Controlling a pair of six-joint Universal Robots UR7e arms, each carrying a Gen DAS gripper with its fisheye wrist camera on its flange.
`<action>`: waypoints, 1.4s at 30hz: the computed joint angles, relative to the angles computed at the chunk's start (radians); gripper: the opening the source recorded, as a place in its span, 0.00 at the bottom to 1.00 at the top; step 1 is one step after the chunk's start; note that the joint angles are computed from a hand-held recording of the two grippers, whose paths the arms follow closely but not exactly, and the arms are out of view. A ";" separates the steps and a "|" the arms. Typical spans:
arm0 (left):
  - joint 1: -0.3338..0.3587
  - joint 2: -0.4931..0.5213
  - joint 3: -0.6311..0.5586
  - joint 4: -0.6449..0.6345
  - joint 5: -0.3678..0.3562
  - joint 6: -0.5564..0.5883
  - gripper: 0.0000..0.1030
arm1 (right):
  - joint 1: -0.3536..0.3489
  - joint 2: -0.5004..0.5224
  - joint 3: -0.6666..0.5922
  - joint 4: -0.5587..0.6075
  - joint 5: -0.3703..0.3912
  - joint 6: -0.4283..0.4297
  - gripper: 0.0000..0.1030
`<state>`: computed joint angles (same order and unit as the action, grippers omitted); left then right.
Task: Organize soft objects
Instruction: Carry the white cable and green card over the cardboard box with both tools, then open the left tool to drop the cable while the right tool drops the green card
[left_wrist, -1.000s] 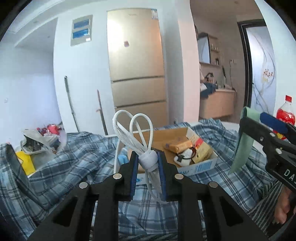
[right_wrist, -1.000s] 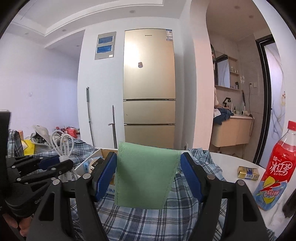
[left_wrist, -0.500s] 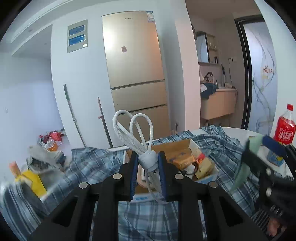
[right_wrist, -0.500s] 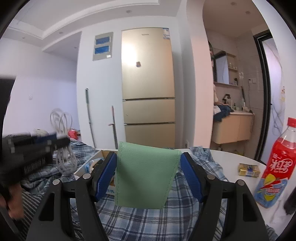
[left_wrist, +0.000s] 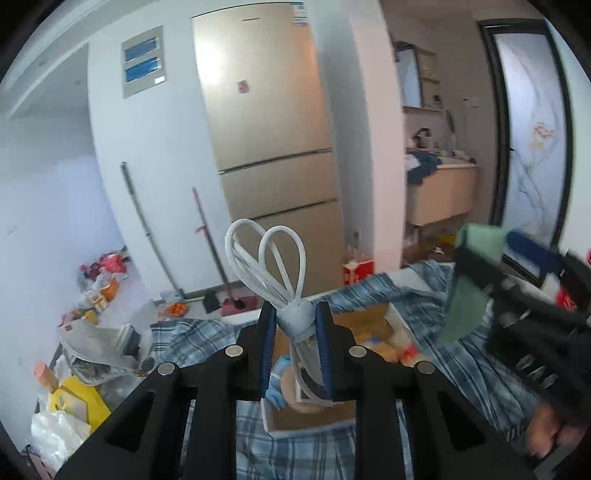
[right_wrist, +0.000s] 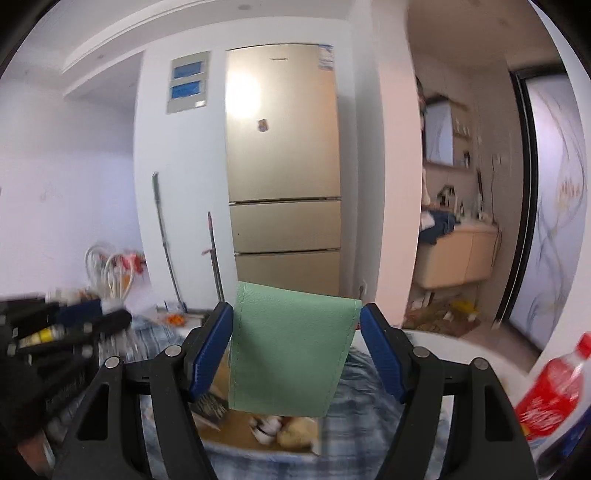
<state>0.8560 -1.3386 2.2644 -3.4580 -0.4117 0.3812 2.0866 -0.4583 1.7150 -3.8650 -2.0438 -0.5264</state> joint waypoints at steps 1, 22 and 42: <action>0.007 0.002 -0.021 0.036 -0.007 -0.002 0.22 | -0.001 0.005 -0.027 0.060 0.002 0.014 0.68; 0.257 0.137 -0.185 0.270 -0.158 -0.087 0.22 | -0.099 0.171 -0.248 0.385 -0.043 0.059 0.68; 0.359 0.205 -0.250 0.408 -0.227 -0.134 0.22 | -0.134 0.218 -0.301 0.479 -0.043 0.120 0.68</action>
<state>1.2151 -1.1339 2.0149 -3.0505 -0.6386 0.2467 1.9530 -0.2401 1.4140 -3.3862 -2.0864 -0.4065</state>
